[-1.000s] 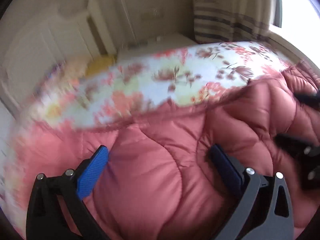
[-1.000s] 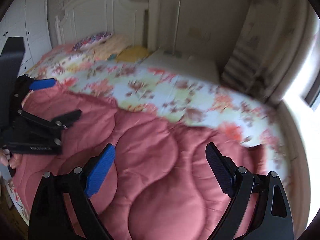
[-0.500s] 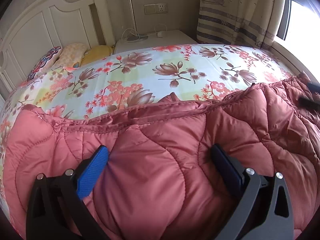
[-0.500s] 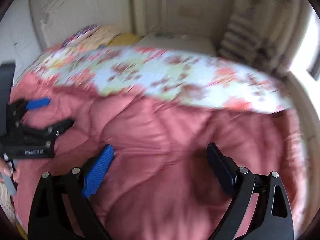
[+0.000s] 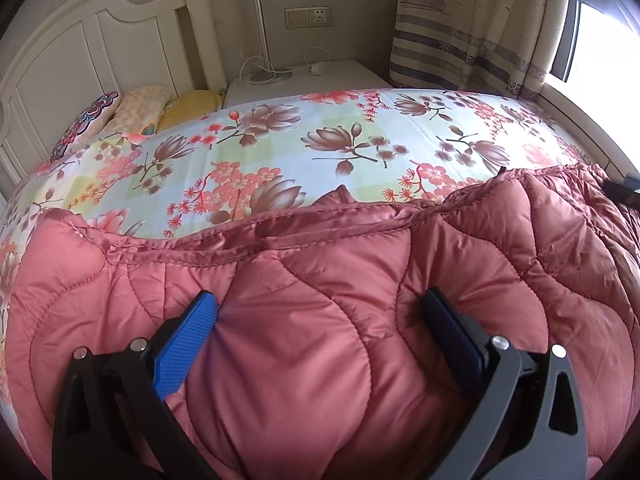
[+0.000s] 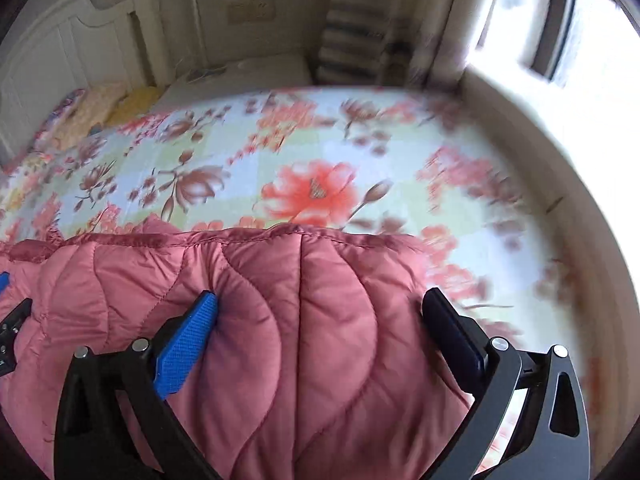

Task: Fold large clothes
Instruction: 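Open both grippers and press the folded jacket flat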

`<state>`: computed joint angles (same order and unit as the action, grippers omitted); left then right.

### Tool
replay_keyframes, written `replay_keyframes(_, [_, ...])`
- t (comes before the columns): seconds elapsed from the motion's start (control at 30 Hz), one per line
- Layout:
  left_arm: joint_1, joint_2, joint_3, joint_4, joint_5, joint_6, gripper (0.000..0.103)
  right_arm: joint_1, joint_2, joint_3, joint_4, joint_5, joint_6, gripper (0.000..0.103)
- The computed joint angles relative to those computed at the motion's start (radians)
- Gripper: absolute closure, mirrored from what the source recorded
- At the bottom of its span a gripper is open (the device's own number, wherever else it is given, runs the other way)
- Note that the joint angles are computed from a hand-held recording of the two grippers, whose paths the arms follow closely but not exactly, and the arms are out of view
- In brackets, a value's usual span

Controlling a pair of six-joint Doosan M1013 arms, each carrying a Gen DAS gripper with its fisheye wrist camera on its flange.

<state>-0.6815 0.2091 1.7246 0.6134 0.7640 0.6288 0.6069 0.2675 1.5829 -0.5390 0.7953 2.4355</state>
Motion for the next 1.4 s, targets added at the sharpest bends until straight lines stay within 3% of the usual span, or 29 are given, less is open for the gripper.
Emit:
replay_keyframes(0.1, [0.0,0.0,0.0,0.0,0.0,0.0,0.002,0.046,-0.038,0.008,-0.017,-0.092,-0.027,0.005])
replay_keyframes(0.2, [0.0,0.0,0.001,0.002,-0.001,-0.002,0.002,0.093,-0.032,-0.004,0.084,-0.149,-0.231,0.005])
replay_keyframes(0.23, [0.0,-0.001,0.001,-0.001,-0.002,0.001,0.002,0.102,-0.018,-0.012,0.117,-0.143,-0.285,0.005])
replay_keyframes(0.3, [-0.001,-0.001,0.002,0.007,0.003,-0.008,0.002,0.116,0.042,-0.046,0.18,-0.056,-0.374,0.005])
replay_keyframes(0.33, [-0.001,-0.002,0.002,0.005,0.002,-0.009,0.002,0.119,0.054,-0.042,0.182,-0.063,-0.363,0.005])
replay_keyframes(0.37, [-0.001,-0.001,0.001,0.006,0.004,-0.008,0.002,0.116,0.049,-0.029,0.172,-0.099,-0.337,0.005])
replay_keyframes(0.47, [0.0,-0.002,0.003,0.005,0.001,-0.008,0.002,0.101,0.042,-0.041,0.223,-0.073,-0.369,0.005])
replay_keyframes(0.57, [-0.002,-0.001,0.002,0.007,0.002,-0.009,0.002,0.092,0.01,-0.022,0.015,-0.047,-0.154,0.005])
replay_keyframes(0.67, [0.0,-0.003,0.004,0.0,-0.007,-0.005,0.002,0.049,0.006,-0.005,-0.033,0.005,-0.044,0.005])
replay_keyframes(0.7, [-0.001,-0.002,0.003,0.002,-0.006,-0.006,0.002,0.034,0.014,-0.002,-0.021,0.024,-0.047,0.005])
replay_keyframes(0.8, [-0.001,-0.002,0.004,0.005,-0.005,-0.007,0.002,-0.043,0.0,0.052,0.215,-0.122,-0.128,0.004])
replay_keyframes(0.83, [0.0,-0.001,0.002,0.001,-0.002,-0.003,0.002,-0.047,0.001,0.048,0.233,-0.118,-0.145,0.005])
replay_keyframes(0.9, [-0.003,0.001,-0.009,-0.008,0.027,0.001,0.002,-0.028,0.012,0.034,0.16,-0.088,-0.114,0.005])
replay_keyframes(0.97, [-0.02,-0.007,-0.029,0.021,0.106,-0.029,0.003,-0.022,0.014,0.03,0.138,-0.081,-0.103,0.005])
replay_keyframes(1.07, [-0.039,-0.053,0.0,0.14,0.086,-0.047,0.002,-0.028,0.01,0.035,0.162,-0.095,-0.114,0.005])
replay_keyframes(1.13, [-0.013,-0.055,0.007,0.155,0.133,-0.081,0.002,-0.027,0.005,0.04,0.156,-0.094,-0.111,0.005])
replay_keyframes(1.2, [0.049,-0.043,0.02,0.037,0.119,-0.059,0.002,-0.03,0.005,0.042,0.159,-0.098,-0.113,0.005])
replay_keyframes(1.27, [0.129,-0.068,0.07,-0.16,-0.039,-0.021,0.002,-0.029,0.006,0.04,0.161,-0.098,-0.114,0.005])
replay_keyframes(1.3, [0.143,-0.078,0.084,-0.187,-0.08,-0.014,0.002,-0.031,0.002,0.046,0.171,-0.108,-0.123,0.005])
replay_keyframes(1.4, [0.115,-0.064,0.07,-0.095,-0.019,-0.06,0.002,-0.029,0.003,0.045,0.163,-0.106,-0.119,0.005])
